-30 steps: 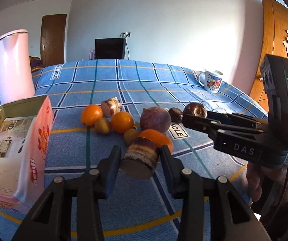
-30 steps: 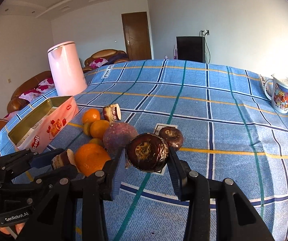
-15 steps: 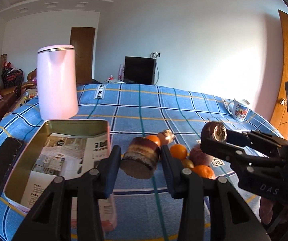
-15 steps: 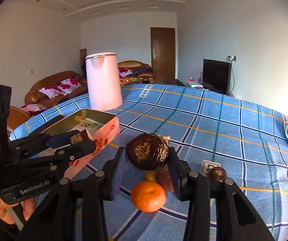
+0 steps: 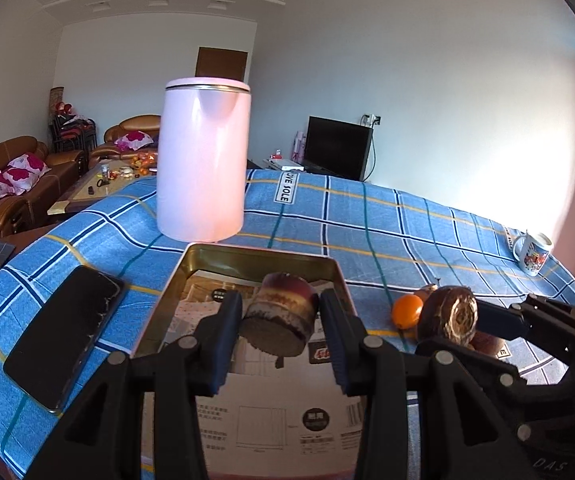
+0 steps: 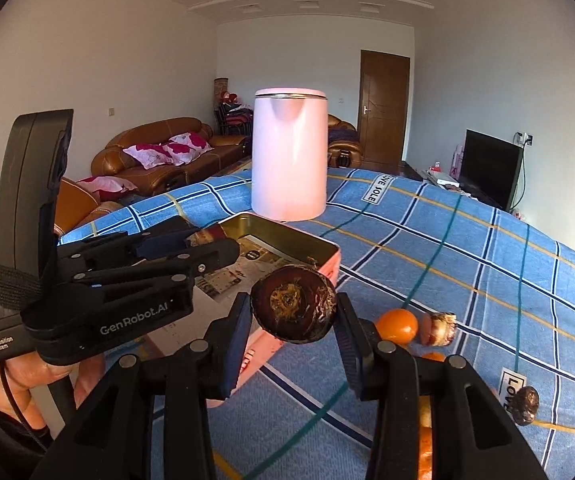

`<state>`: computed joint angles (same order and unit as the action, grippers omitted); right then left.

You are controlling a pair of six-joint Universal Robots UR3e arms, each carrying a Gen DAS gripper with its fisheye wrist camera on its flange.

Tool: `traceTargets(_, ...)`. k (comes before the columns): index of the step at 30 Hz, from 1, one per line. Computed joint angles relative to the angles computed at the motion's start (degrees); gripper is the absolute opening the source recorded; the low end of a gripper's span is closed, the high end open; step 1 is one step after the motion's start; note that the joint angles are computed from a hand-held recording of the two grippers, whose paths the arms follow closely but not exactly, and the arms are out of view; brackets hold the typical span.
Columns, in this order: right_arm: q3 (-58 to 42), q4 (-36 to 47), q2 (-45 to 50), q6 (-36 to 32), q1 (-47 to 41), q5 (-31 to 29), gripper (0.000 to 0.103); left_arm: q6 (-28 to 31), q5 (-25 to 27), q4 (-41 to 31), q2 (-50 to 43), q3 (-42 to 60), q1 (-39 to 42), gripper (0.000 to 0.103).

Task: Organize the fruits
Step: 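Carry the cake roll into the tin with the left tool while the right tool drops the brown fruit in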

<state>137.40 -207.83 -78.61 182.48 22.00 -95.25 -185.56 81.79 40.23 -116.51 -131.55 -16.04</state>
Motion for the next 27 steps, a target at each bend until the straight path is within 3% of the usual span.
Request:
traceTargets(16,-19.21,16.46,11.57,1.10,2.19,4.09,0.043,0.17,-2.09,-5.26,-0.70,1.68,7.36,0.042)
traceTargets(27,-21.75,18.79,14.28,1.37,2.63,4.38,0.044,0.26,-1.65,-6.66,-1.87,3.04,6.73,0.042)
